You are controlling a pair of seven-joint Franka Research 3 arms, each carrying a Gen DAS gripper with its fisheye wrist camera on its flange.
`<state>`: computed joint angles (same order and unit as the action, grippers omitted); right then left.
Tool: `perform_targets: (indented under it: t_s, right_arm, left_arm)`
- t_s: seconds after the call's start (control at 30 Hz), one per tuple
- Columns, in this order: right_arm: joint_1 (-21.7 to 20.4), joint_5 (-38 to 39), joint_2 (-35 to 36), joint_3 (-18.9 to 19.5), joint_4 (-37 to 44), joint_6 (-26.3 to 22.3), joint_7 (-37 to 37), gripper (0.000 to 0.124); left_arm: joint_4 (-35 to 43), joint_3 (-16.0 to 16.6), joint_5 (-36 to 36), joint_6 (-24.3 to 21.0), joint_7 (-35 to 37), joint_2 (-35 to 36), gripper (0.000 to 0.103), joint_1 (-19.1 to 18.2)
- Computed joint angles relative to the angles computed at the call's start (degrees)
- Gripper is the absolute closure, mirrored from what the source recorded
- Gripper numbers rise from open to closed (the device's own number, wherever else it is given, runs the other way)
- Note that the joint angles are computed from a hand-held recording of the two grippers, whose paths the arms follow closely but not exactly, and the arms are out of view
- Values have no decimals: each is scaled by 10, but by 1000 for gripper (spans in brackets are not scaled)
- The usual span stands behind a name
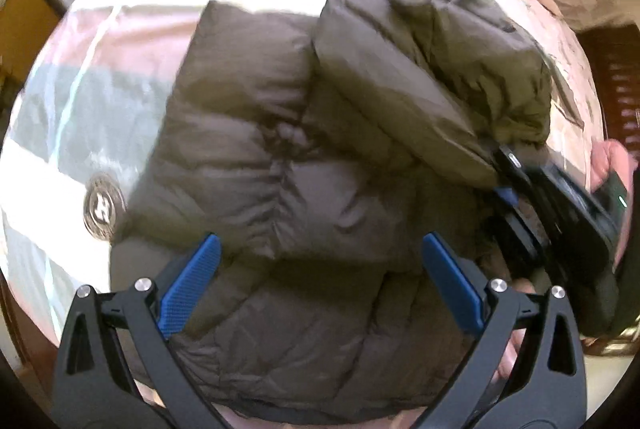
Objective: Fold large clothes
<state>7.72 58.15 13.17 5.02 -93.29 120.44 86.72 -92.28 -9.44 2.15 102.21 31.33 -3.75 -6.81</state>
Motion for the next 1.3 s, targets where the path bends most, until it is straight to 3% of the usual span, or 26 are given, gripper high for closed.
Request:
perform_targets:
  t_s: [0.07, 0.13, 0.23, 0.33, 0.4, 0.47, 0.5, 0.53, 0.57, 0.63, 0.73, 0.83, 0.87, 0.97, 1.2, 1.23, 1.27, 1.3]
  right_arm:
    - [-18, 42, -43, -6, -44, -15, -36, 110]
    - [-25, 35, -86, -22, -85, -28, -57, 110]
    - [-31, -27, -146, -51, -149, -49, -56, 110]
    - [-33, -138, -180, -65, -198, -75, -36, 110]
    - [-33, -163, -179, -71, -205, -109, -18, 110]
    - [-30, -170, -184, -70, -214, -109, -10, 105]
    - [-28, -174, -187, -69, -216, -105, -11, 102]
    - [-25, -182, -186, -67, -211, -103, -7, 83]
    - [-23, -198, -188, -65, -210, -97, 2, 53]
    - [-22, -216, -205, -63, -219, -71, 28, 41]
    - [-29, -225, -238, -72, -240, -35, 42, 41]
    - [-28, -196, -238, -80, -219, 18, 55, 41]
    - [-25, -169, -227, -86, -204, 18, 49, 41]
    - [-17, -108, -155, -86, -123, -42, 40, 41]
    - [-2, -191, -73, -47, -45, -62, 75, 37]
    - [0, -192, -70, -43, -47, -65, 75, 40]
    - [1, -195, -69, -41, -49, -61, 70, 63]
    - [2, -199, -69, -39, -51, -62, 63, 75]
  left_arm:
    - [20, -5, 28, -10, 5, 6, 2, -4]
    - [26, -8, 51, 1, 2, 2, 2, -6]
    - [46, -9, 63, 5, 5, 14, 2, -9]
    - [72, -11, 59, -3, 21, 41, 2, -13]
    - [79, -11, 52, 2, 28, 55, 2, -16]
    - [98, -14, 47, 4, 41, 80, 2, -20]
    - [108, -15, 44, 6, 50, 93, 2, -22]
    - [132, -17, 42, -2, 70, 119, 2, -26]
    - [159, -19, 43, -17, 83, 144, 2, -30]
    - [223, -21, 43, -55, 107, 199, 2, -39]
    - [277, -17, 58, -81, 115, 243, 2, -55]
    - [279, -14, 58, -81, 108, 246, 2, -59]
    - [268, -13, 51, -76, 103, 239, 2, -56]
    - [197, -14, 18, -40, 79, 196, 2, -43]
    - [68, -12, -49, 23, 42, 116, 2, -16]
    - [54, -11, -54, 29, 40, 105, 2, -13]
    - [44, -11, -55, 31, 38, 98, 2, -13]
    - [38, -11, -55, 32, 36, 93, 2, -12]
